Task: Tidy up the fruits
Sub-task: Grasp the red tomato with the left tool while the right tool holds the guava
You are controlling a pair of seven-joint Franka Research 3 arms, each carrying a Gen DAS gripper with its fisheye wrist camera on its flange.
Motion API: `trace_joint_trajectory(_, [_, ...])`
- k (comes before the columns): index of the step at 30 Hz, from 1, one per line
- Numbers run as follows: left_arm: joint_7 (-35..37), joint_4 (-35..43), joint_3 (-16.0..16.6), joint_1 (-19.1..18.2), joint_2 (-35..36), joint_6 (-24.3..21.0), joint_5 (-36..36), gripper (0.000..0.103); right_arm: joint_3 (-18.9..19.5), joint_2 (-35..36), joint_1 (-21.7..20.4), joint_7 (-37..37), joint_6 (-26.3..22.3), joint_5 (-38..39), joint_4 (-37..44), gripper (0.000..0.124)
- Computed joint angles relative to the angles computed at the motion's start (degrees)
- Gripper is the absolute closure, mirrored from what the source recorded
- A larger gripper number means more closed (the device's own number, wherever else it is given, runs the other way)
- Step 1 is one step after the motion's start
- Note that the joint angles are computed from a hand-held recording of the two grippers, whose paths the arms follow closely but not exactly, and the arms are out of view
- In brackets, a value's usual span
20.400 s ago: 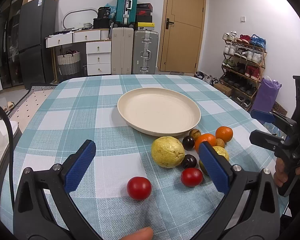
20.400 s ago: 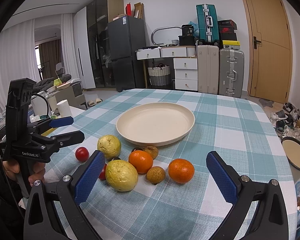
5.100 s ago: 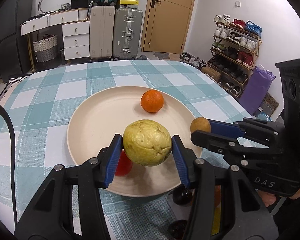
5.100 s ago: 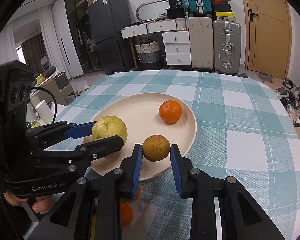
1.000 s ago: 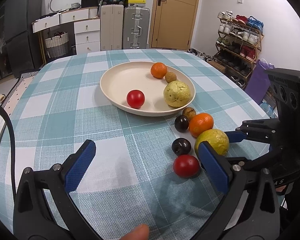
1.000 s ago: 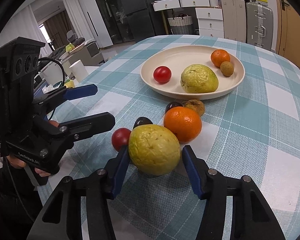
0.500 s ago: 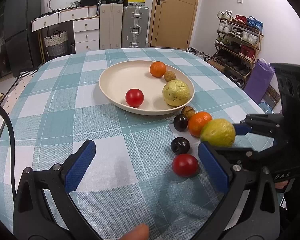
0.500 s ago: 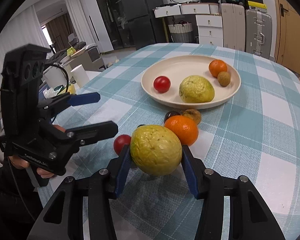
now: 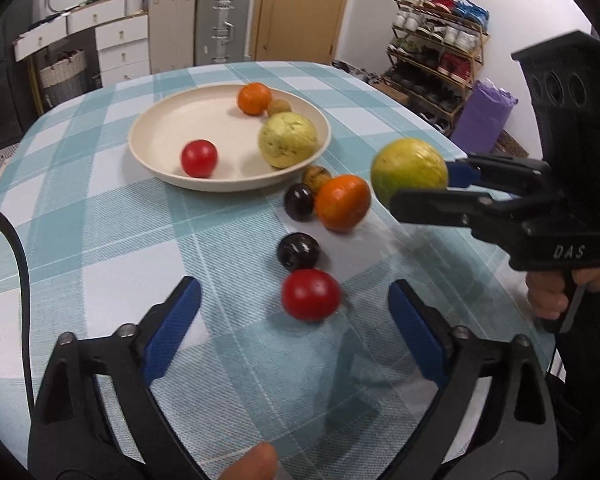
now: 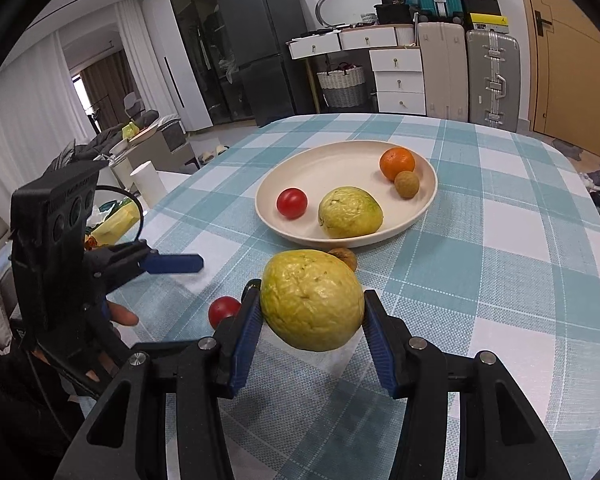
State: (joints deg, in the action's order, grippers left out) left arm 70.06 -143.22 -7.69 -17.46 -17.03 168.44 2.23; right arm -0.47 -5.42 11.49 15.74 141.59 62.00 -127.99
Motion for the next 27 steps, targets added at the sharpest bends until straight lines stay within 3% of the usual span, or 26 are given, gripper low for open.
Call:
trace_joint_trajectory(4, [3.17,1.22,1.29,-1.99,1.06,-2.56,-2.72,0.031,0.02,-0.11,0.04,-0.16,0.1,0.0,-0.14,0.073])
trace_joint_trajectory(10, [3.57,1.5,-0.28,-0.75,1.52,-2.77,-2.36,0.039,0.01,0.06,-0.05,0.38,0.09,-0.41,-0.14,0.073])
trace_joint_trajectory(14, [2.65,1.62,-1.35,0.35,1.4,-3.24,-0.22,0.056,-0.04,0.07,-0.1,0.31,-0.03,-0.2,-0.04,0.073])
trace_joint_trajectory(18, [3.49,1.86,-1.41,0.15,1.43,-3.74,0.6,0.066,-0.04,0.05,-0.14,0.15,-0.07,-0.37,0.0,0.073])
trace_joint_trajectory(27, [2.1,1.68,-2.16,0.52,0.88,-4.24,2.84,0.074,-0.1,-0.15,-0.17,0.0,0.02,-0.38,-0.08,0.073])
